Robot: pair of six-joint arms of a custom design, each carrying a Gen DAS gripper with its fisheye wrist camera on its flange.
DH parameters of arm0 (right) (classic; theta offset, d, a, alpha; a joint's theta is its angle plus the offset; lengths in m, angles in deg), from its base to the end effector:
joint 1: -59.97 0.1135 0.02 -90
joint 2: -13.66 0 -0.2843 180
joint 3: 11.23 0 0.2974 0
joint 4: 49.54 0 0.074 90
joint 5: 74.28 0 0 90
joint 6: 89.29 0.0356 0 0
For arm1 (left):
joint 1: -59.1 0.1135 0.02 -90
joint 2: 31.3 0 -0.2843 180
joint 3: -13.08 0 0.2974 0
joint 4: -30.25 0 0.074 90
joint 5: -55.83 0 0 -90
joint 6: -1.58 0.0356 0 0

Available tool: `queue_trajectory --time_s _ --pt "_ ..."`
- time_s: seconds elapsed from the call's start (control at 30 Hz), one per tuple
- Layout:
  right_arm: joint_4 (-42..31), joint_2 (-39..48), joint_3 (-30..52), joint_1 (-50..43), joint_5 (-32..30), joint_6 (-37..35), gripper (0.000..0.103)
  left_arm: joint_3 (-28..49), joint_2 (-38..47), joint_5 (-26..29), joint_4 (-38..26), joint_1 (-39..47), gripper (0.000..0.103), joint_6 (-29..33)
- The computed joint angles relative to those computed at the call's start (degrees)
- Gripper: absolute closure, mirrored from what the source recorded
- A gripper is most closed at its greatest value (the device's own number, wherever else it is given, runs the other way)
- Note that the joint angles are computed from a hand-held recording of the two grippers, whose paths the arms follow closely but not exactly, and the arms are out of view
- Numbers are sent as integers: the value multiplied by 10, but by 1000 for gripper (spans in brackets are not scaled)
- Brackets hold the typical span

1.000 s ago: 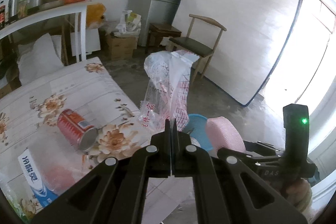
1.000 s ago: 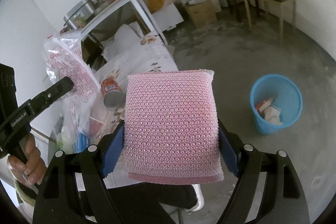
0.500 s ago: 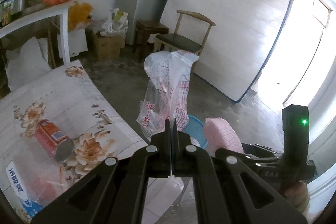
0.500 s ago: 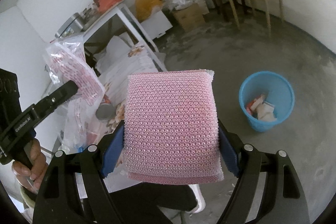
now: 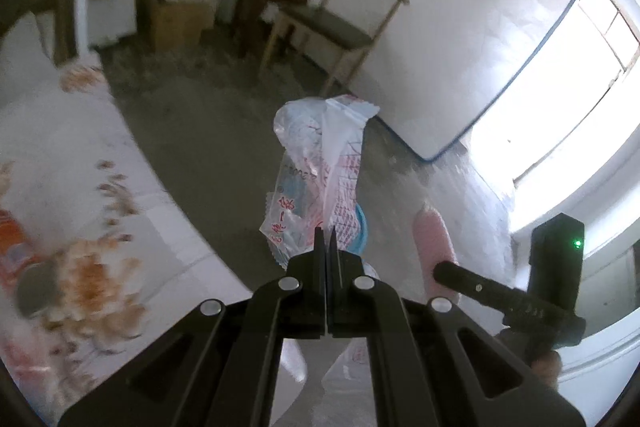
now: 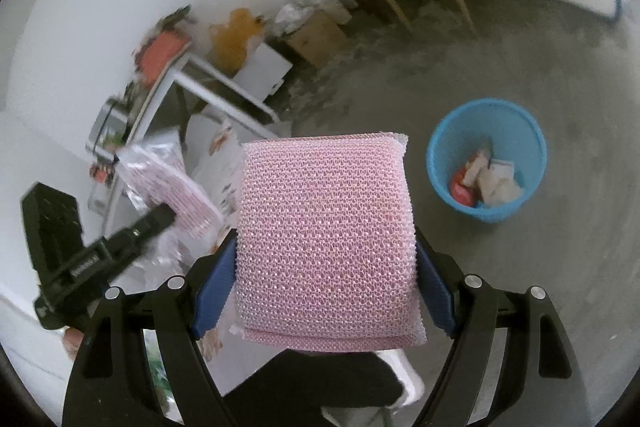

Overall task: Collect trash
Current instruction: 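Carry sponge and bag over the blue wastebasket and open both grippers, then move both tools back to the table toward the clear container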

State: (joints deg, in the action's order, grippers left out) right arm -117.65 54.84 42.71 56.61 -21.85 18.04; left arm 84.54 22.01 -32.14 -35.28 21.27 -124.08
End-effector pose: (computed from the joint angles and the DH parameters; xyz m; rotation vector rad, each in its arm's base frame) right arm 0.1552 0.0126 0.2823 0.1858 2.4773 0.9277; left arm 0.1627 -0.1279 0.3535 0.0645 2.4951 -0.6179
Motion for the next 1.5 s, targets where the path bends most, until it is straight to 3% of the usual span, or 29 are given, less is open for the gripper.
queue_trajectory --time_s 0.27,0.43,0.47,0.53,0.57,0.67,0.8,1.03,1.27,1.5 --pt "67 198 -5 -125 -93 -49 27 44 212 75 91 9 103 0" --pt "176 358 47 -147 -129 3 23 107 322 89 142 9 103 -5" --pt "191 394 61 -155 -141 4 17 120 347 91 155 10 101 -6" --pt "220 493 99 -159 -154 4 12 135 383 88 170 14 81 -11" --pt "221 525 113 -159 -141 7 12 137 399 77 184 14 64 -24" --pt "230 584 121 -169 -74 22 12 136 418 82 208 14 60 -43" --pt "250 572 65 -194 -89 5 12 116 398 95 208 15 60 -35" --pt "177 487 12 -238 -96 -74 12 85 324 77 183 7 60 -33" --pt "12 363 12 -288 -126 -214 12 20 167 14 127 -26 54 -42" --pt "-102 276 25 -245 -182 -265 12 -14 -23 -120 -4 -103 46 -105"
